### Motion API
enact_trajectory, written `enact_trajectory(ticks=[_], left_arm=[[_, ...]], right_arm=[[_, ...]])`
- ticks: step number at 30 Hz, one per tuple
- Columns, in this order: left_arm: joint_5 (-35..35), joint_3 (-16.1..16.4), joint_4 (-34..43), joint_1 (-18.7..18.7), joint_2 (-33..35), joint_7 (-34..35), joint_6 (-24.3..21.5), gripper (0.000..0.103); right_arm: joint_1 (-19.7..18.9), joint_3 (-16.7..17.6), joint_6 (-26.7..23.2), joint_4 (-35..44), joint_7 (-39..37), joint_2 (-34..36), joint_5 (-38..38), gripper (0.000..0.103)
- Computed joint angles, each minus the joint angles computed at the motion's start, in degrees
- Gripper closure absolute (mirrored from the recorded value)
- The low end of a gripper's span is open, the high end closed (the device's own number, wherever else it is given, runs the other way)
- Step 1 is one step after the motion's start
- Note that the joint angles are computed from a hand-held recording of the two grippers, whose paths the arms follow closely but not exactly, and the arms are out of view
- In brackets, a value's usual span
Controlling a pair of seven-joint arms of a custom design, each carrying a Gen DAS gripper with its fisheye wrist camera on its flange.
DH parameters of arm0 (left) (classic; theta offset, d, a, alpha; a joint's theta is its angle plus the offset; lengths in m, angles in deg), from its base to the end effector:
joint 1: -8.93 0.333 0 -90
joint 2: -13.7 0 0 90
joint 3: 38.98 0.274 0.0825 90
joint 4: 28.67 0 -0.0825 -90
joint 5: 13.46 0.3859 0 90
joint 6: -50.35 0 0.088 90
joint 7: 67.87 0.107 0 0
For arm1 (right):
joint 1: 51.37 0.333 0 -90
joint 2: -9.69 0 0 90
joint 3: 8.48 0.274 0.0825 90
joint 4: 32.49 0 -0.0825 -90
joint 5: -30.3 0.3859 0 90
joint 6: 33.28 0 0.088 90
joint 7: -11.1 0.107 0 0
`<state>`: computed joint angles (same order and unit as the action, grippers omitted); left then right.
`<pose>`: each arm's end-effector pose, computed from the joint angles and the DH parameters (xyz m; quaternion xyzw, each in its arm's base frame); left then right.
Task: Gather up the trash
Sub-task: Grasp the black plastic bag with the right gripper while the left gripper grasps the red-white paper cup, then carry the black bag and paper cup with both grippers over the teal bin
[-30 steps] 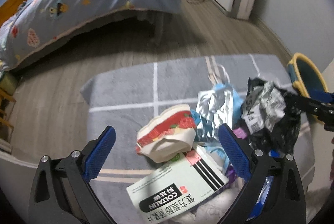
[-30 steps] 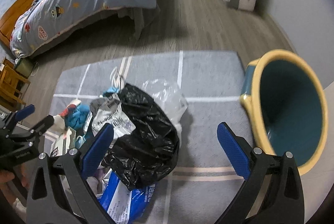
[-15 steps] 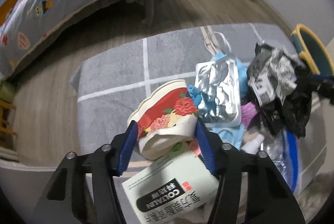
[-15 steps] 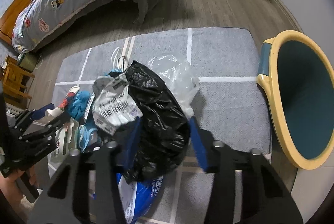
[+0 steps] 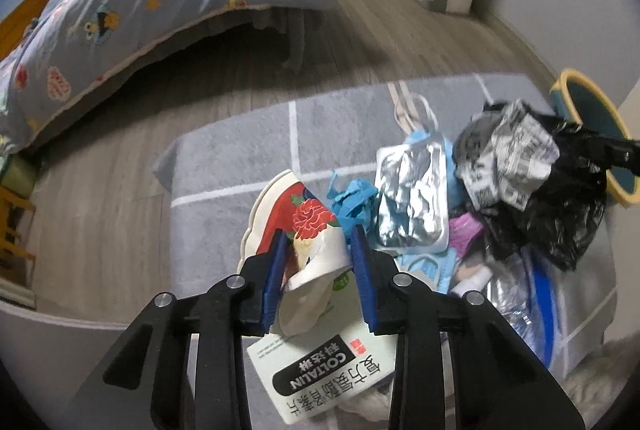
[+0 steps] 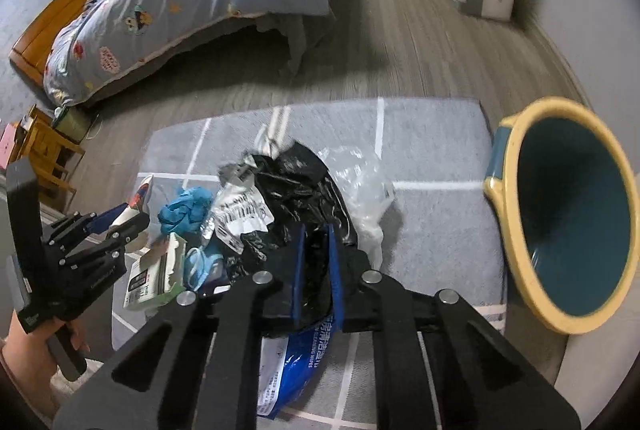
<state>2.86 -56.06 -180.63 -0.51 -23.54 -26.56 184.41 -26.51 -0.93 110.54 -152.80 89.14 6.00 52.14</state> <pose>0.3677 -0.1724 0.4338 -0.7640 0.5943 -0.1140 0.2238 0.4854 0.3057 0.4568 -0.8332 0.4823 -0.0164 0.2700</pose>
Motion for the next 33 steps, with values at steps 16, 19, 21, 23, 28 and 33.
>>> enact_trajectory(ticks=[16,19,21,23,28,33], left_arm=[[0.85,-1.41,-1.37,1.37,-6.18,-3.57,6.65,0.069],[2.03,-2.20,0.28,1.36,-5.40,-2.99,8.31,0.070],[2.70,-2.85,1.83,1.25,-4.29,-2.56,9.39,0.076],[3.06,-3.23,3.66,1.01,-2.63,-1.96,10.30,0.078],[3.63,-3.81,8.25,0.54,2.67,-0.79,11.97,0.094],[2.07,-2.88,10.89,-0.61,7.58,-0.12,9.14,0.084]], right_arm=[[1.59,-0.35,5.63,-1.18,-4.31,-6.46,-1.73,0.094],[1.70,-1.62,5.41,-0.14,-5.67,-6.85,0.82,0.094],[1.39,-2.13,5.33,0.27,-6.28,-7.26,1.66,0.094],[1.00,-2.76,5.31,0.23,-7.13,-8.02,2.62,0.094],[-0.44,-4.28,5.36,0.72,-8.32,-8.87,4.98,0.094],[-1.78,-5.31,4.59,0.90,-9.73,-8.85,6.50,0.094]])
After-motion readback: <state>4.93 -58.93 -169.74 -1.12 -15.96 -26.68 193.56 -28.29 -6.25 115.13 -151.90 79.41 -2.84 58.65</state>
